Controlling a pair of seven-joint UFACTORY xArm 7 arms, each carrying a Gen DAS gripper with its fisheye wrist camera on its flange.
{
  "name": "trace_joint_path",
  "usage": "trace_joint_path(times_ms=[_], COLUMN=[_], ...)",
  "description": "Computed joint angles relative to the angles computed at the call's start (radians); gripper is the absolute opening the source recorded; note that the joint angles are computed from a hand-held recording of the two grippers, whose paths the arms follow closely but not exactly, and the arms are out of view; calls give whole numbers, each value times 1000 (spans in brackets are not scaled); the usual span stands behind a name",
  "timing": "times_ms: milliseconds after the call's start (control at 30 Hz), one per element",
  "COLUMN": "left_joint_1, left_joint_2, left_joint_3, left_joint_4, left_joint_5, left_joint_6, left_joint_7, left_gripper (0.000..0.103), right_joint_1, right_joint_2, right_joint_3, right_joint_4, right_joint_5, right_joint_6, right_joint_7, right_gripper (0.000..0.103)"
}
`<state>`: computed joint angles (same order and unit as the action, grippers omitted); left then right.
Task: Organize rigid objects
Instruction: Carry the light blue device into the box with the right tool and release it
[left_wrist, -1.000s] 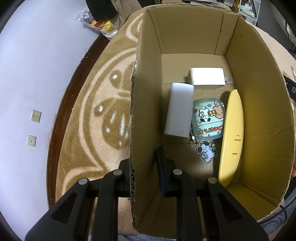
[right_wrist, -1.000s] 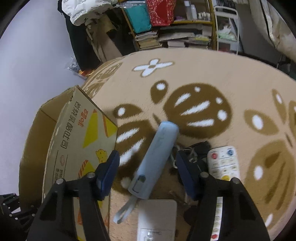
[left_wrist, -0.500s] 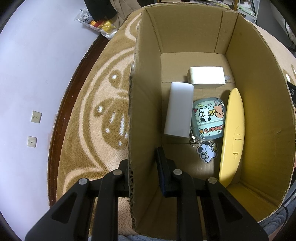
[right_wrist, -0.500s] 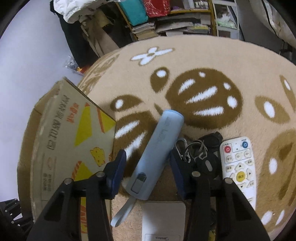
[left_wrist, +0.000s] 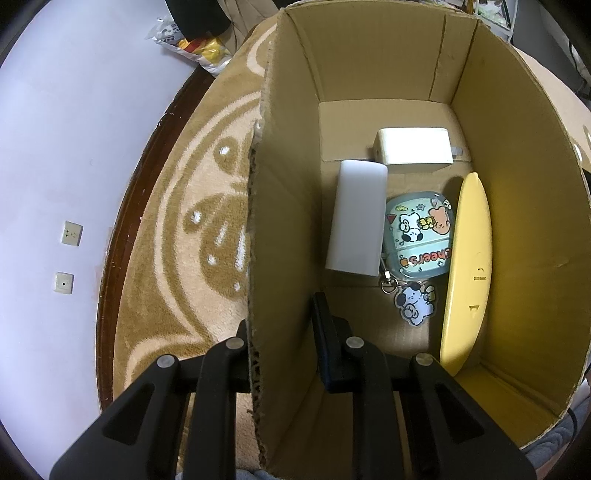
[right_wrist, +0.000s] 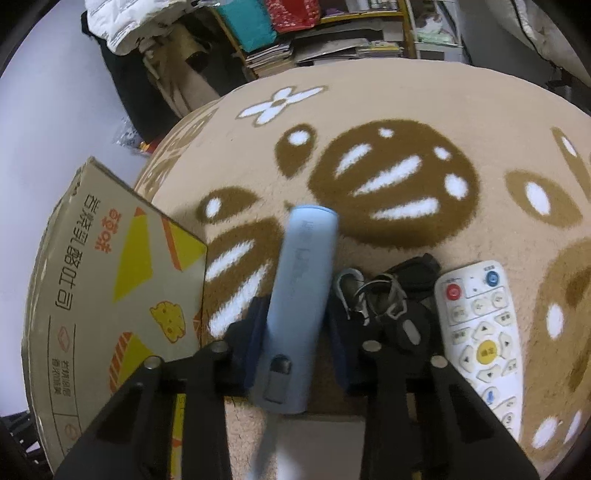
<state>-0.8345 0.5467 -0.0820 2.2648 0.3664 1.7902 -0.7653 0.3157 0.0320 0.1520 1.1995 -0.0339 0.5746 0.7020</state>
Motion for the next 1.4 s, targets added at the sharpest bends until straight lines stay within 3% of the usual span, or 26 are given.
trace_joint_path(times_ms=[333, 533, 633, 867, 1167, 1400], left_joint_1=[-3, -15, -15, -15, -9, -8], left_joint_2=[6, 16, 13, 13, 2, 2], left_joint_3=[2, 5, 6, 6, 2, 1], left_joint_4=[7, 24, 21, 25, 8, 8], left_joint_5=[-2, 11, 7, 5, 2, 4], left_joint_6=[3, 17, 15, 18, 8, 8], left_joint_7=[2, 10, 5, 6, 4, 6], left_gripper=[20, 20, 20, 20, 20, 20], right_joint_1=[-2, 1, 4, 4, 12, 53], right_joint_2=[-65, -78, -108, -150, -187, -145], right_joint_3=[6, 28, 30, 67, 91, 99], right_joint_4=[-35, 10, -10, 36, 87, 126], right_joint_5=[-67, -187, -183, -316, -278, -230], right_joint_6=[4, 124, 123, 135, 44, 41], right_joint_7=[74, 163, 149, 198, 188, 88], right_gripper=[29, 29, 29, 29, 29, 28])
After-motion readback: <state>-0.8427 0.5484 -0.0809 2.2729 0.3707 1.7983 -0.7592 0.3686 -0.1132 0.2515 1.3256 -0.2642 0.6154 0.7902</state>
